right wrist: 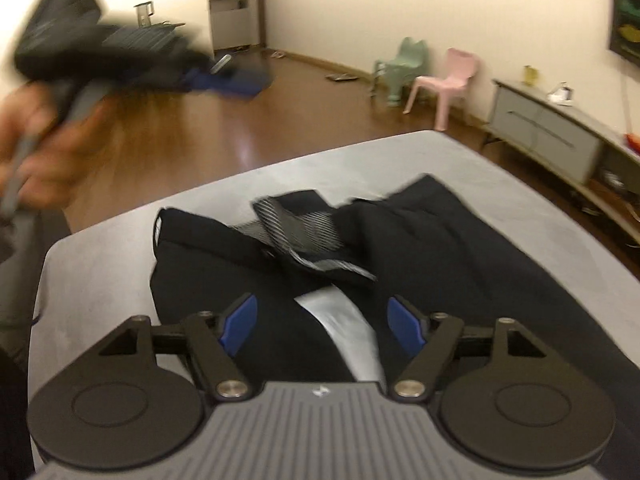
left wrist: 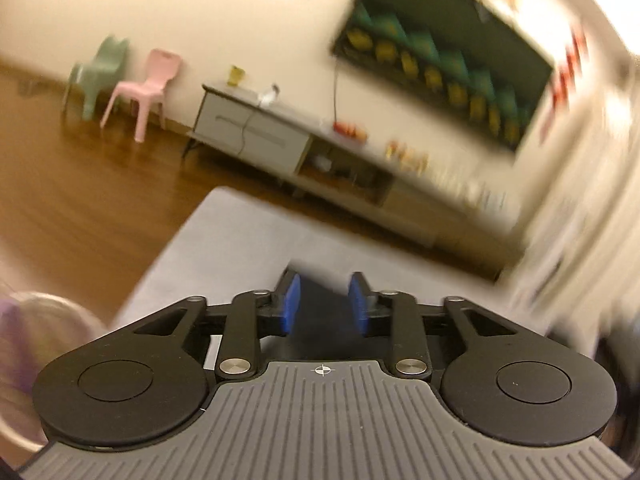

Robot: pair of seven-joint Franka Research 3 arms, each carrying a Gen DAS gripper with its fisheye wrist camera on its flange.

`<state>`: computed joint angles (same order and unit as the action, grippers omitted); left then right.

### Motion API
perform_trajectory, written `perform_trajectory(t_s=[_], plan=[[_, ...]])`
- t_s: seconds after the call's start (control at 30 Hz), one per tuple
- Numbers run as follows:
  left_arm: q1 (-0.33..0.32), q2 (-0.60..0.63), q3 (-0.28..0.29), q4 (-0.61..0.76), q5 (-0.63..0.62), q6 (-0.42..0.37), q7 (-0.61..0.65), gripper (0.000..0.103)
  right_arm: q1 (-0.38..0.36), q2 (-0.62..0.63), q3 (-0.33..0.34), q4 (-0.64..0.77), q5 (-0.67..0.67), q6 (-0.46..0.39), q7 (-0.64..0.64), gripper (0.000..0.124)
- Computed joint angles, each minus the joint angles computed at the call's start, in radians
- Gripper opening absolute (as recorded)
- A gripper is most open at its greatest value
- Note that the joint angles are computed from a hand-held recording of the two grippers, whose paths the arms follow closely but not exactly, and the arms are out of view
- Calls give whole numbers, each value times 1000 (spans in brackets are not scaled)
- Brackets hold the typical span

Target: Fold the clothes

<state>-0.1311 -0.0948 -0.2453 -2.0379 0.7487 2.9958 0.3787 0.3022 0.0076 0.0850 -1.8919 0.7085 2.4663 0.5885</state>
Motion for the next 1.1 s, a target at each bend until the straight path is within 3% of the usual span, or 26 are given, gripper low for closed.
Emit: perform_trajectory(t_s=[0.1, 0.17, 0.23, 0.27, 0.33, 0.4, 0.43, 0.47, 0.5, 0.63, 0.7, 0.8, 0.83, 0.9, 1.0, 1.07, 1.1], plan=[[-49, -75, 19, -108, -96, -59, 216, 31, 9, 85, 10, 102, -71, -104, 95, 78], [-101, -79, 66, -169, -250, 2, 371, 32, 14, 124, 12, 146, -138, -143, 153, 75], [-190, -70, 132, -213, -443, 45, 561, 36, 26, 143, 12, 161, -227, -141, 211, 45], [-229, -60, 157, -219, -524, 46, 642, 37, 22, 132, 12, 146, -222, -114, 229, 23], [-296, -41, 196, -222, -673, 39, 792, 37, 14, 111, 10, 118, -211, -62, 264, 22], [-329, -24, 205, -217, -776, 23, 901, 38, -25, 86, 5, 111, -77, -99, 234, 25], [-342, -15, 207, -212, -825, 14, 954, 33, -40, 75, -1, 106, -32, -117, 225, 31], [-330, -12, 193, -211, -828, -7, 953, 17, -51, 64, -9, 101, -5, -126, 221, 40], [-305, -13, 173, -211, -804, -35, 922, 4, -60, 50, -17, 87, -4, -114, 219, 44], [-175, -80, 63, -235, -603, -152, 744, 0, -93, -19, -52, 21, -51, -25, 267, 45], [-106, -120, 0, -240, -472, -173, 604, 0, -129, -78, -87, -36, -42, 10, 289, 60], [-24, -181, -76, -238, -284, -210, 392, 0, -209, -155, -145, -116, -113, 56, 392, 64], [6, -199, -100, -234, -223, -196, 304, 2, -250, -177, -159, -141, -176, 84, 472, 64], [78, -218, -148, -213, -103, -119, 95, 23, -342, -188, -186, -155, -299, 123, 648, 64], [187, -168, -222, -144, 26, 56, -214, 30, -466, -144, -238, -121, -397, 199, 886, 68], [161, -53, -220, -65, 14, 119, -274, 36, -495, -84, -278, -56, -341, 183, 911, 69], [117, 14, -206, -17, -36, 104, -240, 39, -508, -50, -296, -15, -283, 158, 901, 73]])
